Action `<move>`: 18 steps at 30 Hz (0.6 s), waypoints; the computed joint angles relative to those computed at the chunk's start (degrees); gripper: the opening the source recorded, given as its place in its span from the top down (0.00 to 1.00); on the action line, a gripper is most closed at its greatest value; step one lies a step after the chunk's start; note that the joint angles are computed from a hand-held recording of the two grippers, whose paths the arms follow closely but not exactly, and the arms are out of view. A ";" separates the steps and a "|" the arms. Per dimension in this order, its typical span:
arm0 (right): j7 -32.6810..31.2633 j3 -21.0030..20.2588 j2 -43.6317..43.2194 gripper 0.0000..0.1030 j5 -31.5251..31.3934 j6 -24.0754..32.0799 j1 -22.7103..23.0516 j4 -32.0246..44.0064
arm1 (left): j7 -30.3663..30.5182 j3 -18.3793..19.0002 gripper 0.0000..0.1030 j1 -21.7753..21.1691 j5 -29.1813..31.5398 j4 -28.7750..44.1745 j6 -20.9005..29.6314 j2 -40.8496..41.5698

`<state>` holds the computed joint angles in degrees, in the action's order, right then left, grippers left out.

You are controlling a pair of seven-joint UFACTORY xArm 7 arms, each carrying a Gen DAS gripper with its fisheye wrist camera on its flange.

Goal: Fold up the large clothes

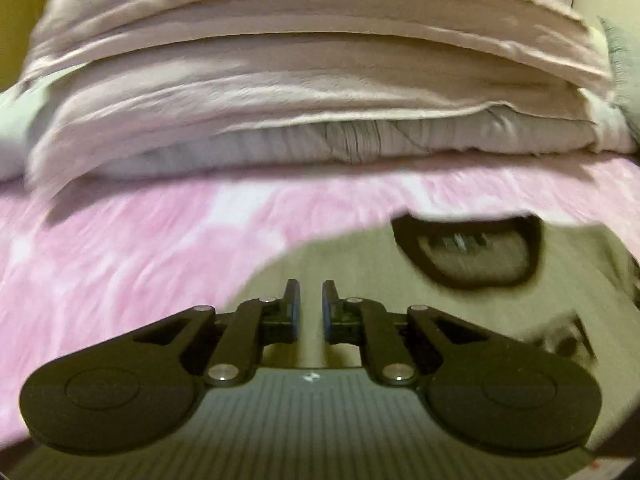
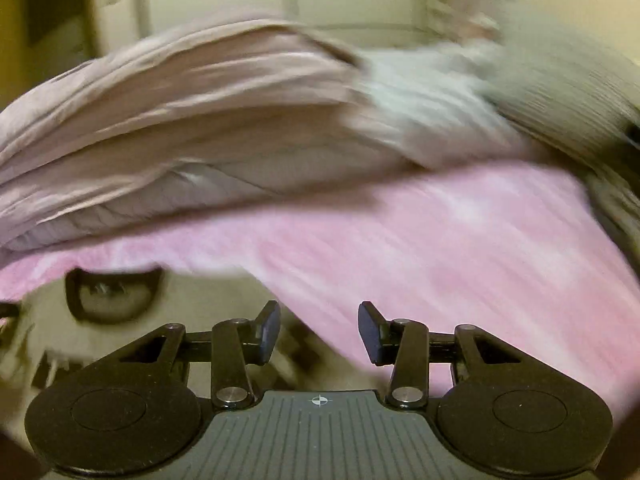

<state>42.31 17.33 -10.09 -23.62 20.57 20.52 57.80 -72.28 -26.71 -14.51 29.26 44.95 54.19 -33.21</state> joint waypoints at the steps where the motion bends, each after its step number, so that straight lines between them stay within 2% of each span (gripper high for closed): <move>1: -0.68 -1.69 -5.79 0.61 3.44 3.51 0.33 -4.16 | -0.14 -0.22 0.91 -1.69 -2.14 -0.51 1.97 -2.22; 3: 0.54 -3.42 -15.28 0.61 6.71 10.30 -1.88 -10.03 | -1.93 -1.55 0.91 -4.65 -7.28 -0.78 7.15 -6.59; 6: 4.54 -6.40 -26.65 0.61 9.66 18.40 -9.58 -16.88 | -6.75 -3.50 0.90 -7.10 -14.79 -0.03 13.71 -10.66; 8: 8.72 -9.08 -31.27 0.61 11.08 16.67 -15.98 -22.00 | -10.18 -4.31 0.90 -7.66 -18.39 0.26 15.96 -12.09; 9: 9.52 -10.76 -31.68 0.61 12.85 14.81 -17.52 -23.45 | -11.54 -4.87 0.90 -7.87 -19.53 0.48 16.88 -12.60; 11: 10.59 -14.94 -31.35 0.61 17.95 6.79 -19.20 -27.23 | -13.62 -5.55 0.90 -8.03 -21.07 0.87 17.85 -13.03; 14: 7.42 -19.13 -25.89 0.63 24.38 -3.68 -16.88 -28.62 | -15.54 -5.83 0.90 -8.04 -22.11 1.08 18.04 -13.44; 15: 6.51 -18.25 -24.18 0.71 24.40 -6.09 -17.44 -28.50 | -15.78 -5.97 0.90 -7.90 -22.14 1.47 18.00 -13.04; 16: 5.17 -17.49 -22.68 1.00 24.49 -6.49 -17.33 -27.85 | -15.62 -5.95 0.90 -7.89 -21.97 1.76 17.97 -12.71; 17: 3.50 -17.29 -21.35 0.98 25.24 -4.80 -17.02 -26.24 | -15.46 -6.22 0.90 -7.74 -21.65 2.37 18.22 -12.07; 18: 4.23 -14.69 -20.51 0.99 23.60 -4.58 -19.10 -25.07 | -15.23 -6.47 0.90 -7.66 -21.28 3.00 18.50 -11.46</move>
<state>46.54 2.64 -30.60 -0.02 15.99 1.42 32.73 -87.52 -33.18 -22.17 7.98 47.95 72.69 -44.67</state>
